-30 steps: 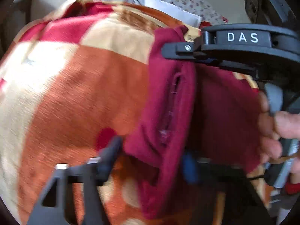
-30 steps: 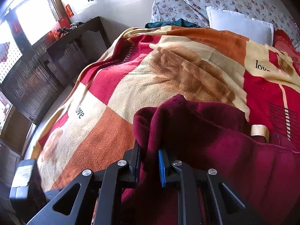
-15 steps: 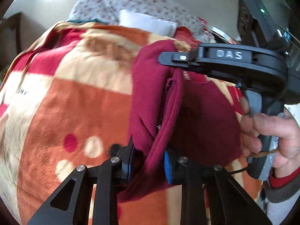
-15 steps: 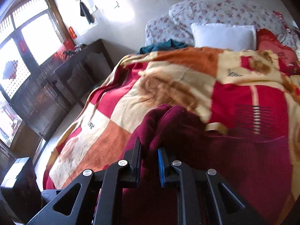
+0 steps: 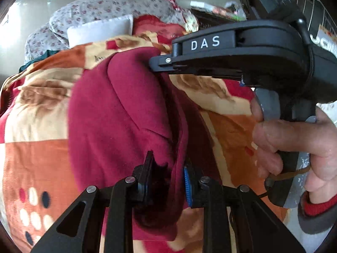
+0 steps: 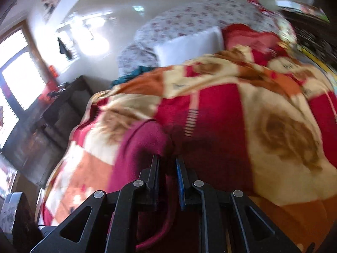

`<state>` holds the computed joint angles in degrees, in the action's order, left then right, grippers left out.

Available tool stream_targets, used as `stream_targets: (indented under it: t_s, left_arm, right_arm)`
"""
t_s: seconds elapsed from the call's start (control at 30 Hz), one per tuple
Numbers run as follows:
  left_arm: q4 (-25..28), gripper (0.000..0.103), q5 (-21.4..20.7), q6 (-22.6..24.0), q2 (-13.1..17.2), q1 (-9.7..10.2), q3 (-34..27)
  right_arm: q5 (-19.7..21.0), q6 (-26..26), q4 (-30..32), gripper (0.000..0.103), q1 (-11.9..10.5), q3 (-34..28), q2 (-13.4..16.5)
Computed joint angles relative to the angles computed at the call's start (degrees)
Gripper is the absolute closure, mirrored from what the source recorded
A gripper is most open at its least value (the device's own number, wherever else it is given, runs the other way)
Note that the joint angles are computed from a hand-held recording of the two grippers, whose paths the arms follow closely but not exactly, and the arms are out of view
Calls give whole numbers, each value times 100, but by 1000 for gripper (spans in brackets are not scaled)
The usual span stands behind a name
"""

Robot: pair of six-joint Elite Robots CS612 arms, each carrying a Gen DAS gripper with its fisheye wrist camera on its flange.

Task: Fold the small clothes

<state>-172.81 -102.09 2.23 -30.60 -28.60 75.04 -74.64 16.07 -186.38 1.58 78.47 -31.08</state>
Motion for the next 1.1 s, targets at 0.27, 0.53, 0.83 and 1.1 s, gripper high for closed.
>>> stream_targets:
  t_s: [0.27,0.53,0.83,1.1]
  left_arm:
    - [-75,66,509,49,162,-218,-78]
    - [-1029,45,398,81,-332,88,771]
    - [-758,45,910,-288,-175,265,743]
    - [-667,45,863,-260,-122,254,799]
  right_arm:
    - [639,974,-551,91,-259,195,166]
    - [805,617,-1069,36,-185,809,-175]
    - [794,672,-443,36,-60,497,23]
    - [793,1179,-522,34,-40,328,227]
